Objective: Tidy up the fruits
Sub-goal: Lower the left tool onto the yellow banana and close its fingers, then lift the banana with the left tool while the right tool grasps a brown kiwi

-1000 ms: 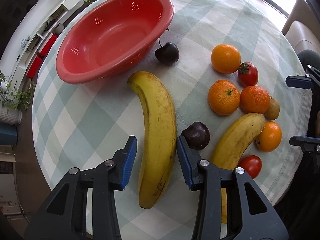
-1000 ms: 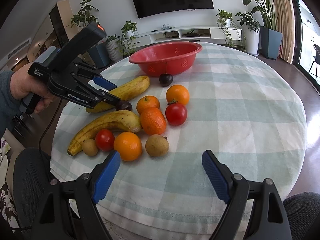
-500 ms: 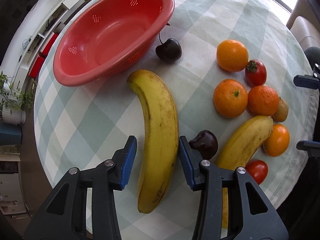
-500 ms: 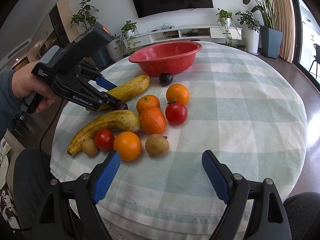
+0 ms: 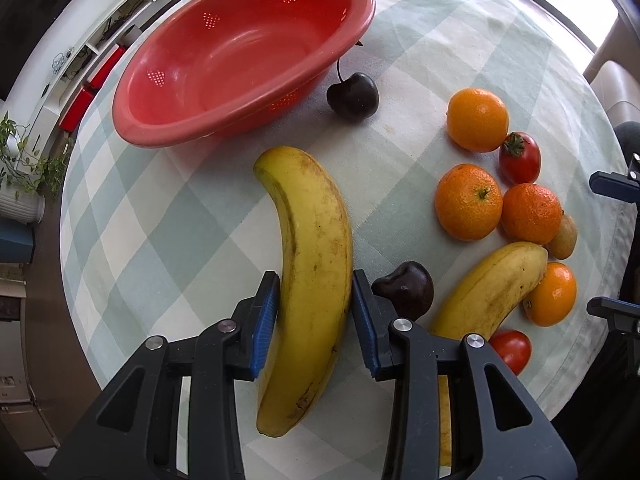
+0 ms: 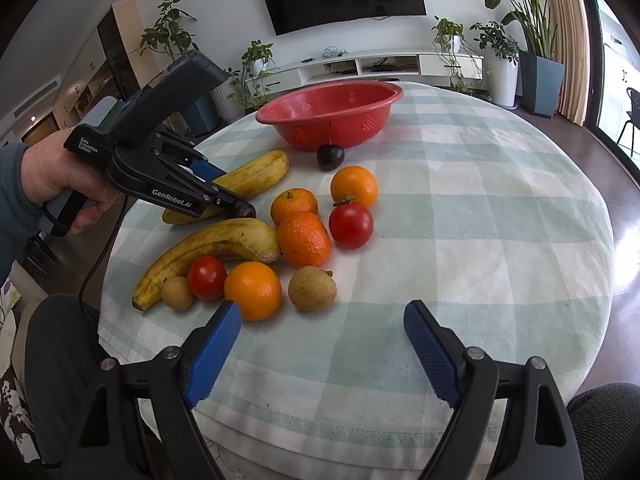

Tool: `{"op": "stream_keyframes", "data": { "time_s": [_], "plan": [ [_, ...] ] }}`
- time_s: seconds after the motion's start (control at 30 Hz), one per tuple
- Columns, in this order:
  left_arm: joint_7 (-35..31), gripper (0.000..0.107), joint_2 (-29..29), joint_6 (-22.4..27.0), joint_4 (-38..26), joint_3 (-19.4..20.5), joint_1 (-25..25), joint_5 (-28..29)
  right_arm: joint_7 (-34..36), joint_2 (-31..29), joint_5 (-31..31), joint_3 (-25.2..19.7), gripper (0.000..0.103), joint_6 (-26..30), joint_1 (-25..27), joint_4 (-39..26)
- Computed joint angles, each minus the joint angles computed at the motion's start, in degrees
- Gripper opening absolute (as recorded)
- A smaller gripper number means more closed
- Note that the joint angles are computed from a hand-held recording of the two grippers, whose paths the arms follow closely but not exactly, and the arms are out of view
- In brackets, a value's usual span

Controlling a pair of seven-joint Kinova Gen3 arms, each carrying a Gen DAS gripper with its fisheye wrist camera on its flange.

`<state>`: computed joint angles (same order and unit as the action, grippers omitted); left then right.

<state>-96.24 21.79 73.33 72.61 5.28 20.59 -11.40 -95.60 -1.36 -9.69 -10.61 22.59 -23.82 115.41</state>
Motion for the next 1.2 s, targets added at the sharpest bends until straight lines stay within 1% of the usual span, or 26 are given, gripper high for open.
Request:
{"op": "stream_keyframes", "data": {
  "time_s": [0.1,0.2,0.23,0.27,0.37,0.47,0.63,0.73,0.8,0.87,0.93,1.0,1.03,1.07,1.2],
  "plan": [
    [-0.01,0.032,-0.83,-1.89,1.52,-0.06,-0.33,0.21,-1.31,0.1,1.01,-0.15,0.086,-0.12,0.0,-0.03],
    [1.63,0.031,-2.98,-5.12,4.89,-0.19,0.17,-0.61,-2.66,0.12,2.58,-0.41,0.083,-0.22,-0.18,0.0],
    [2.39,0.031,-4.18,-5.99,6.39,-0.02,0.33,-0.48,-3.31,0.06,3.28,-0.51,0.08,-0.22,-0.24,0.02],
    [2.69,0.031,-4.92,-6.76,7.29,0.12,-0.02,-0.05,-3.8,0.09,3.79,-0.56,0.078,-0.19,-0.3,0.01],
    [3.23,0.031,-6.68,-8.71,9.23,0.32,-1.55,1.56,-5.11,0.19,4.98,-0.7,0.077,-0.14,-0.49,-0.11],
    [4.19,0.031,-9.61,-12.09,12.31,0.32,-3.29,3.47,-5.84,0.11,5.8,-0.78,0.076,-0.23,-0.66,-0.05],
    [3.36,0.031,-13.9,-16.15,16.14,0.42,-7.05,8.36,-7.41,0.12,7.66,-1.0,0.076,0.47,-0.95,-0.43],
    [2.66,0.031,-17.68,-19.03,19.24,0.16,-9.36,12.55,-7.59,0.18,8.29,-1.06,0.075,1.77,-1.12,-1.19],
    [2.2,0.031,-20.55,-21.02,21.27,-0.12,-10.62,15.29,-9.21,0.55,10.28,-1.28,0.075,3.19,-1.28,-2.17],
    [1.47,0.031,-23.49,-23.12,23.49,-0.62,-11.74,18.7,-10.79,1.25,12.84,-1.48,0.072,5.41,-1.66,-3.7],
    [0.98,0.031,-26.34,-25.07,25.72,-1.25,-12.53,21.86,-10.7,2.11,13.89,-1.33,0.069,7.26,-1.95,-5.22],
    [-0.37,0.031,-29.06,-26.54,27.78,-2.38,-12.98,25.65,-9.08,2.96,13.14,-1.04,0.065,8.81,-1.97,-6.58],
    [-0.67,0.031,-30.54,-27.42,29.07,-2.81,-13.02,27.38,-7.61,3.43,12.1,-0.89,0.061,9.61,-1.84,-7.3],
    [-0.48,0.031,-31.95,-28.26,30.27,-2.97,-13.01,28.48,-6.25,3.86,11.12,-0.77,0.057,10.2,-1.7,-7.92],
    [0.08,0.031,-35.46,-30.28,33.77,-3.32,-12.15,31.02,-2.62,5.5,8.1,-0.48,0.053,11.61,-1.27,-9.78]
  ]
}}
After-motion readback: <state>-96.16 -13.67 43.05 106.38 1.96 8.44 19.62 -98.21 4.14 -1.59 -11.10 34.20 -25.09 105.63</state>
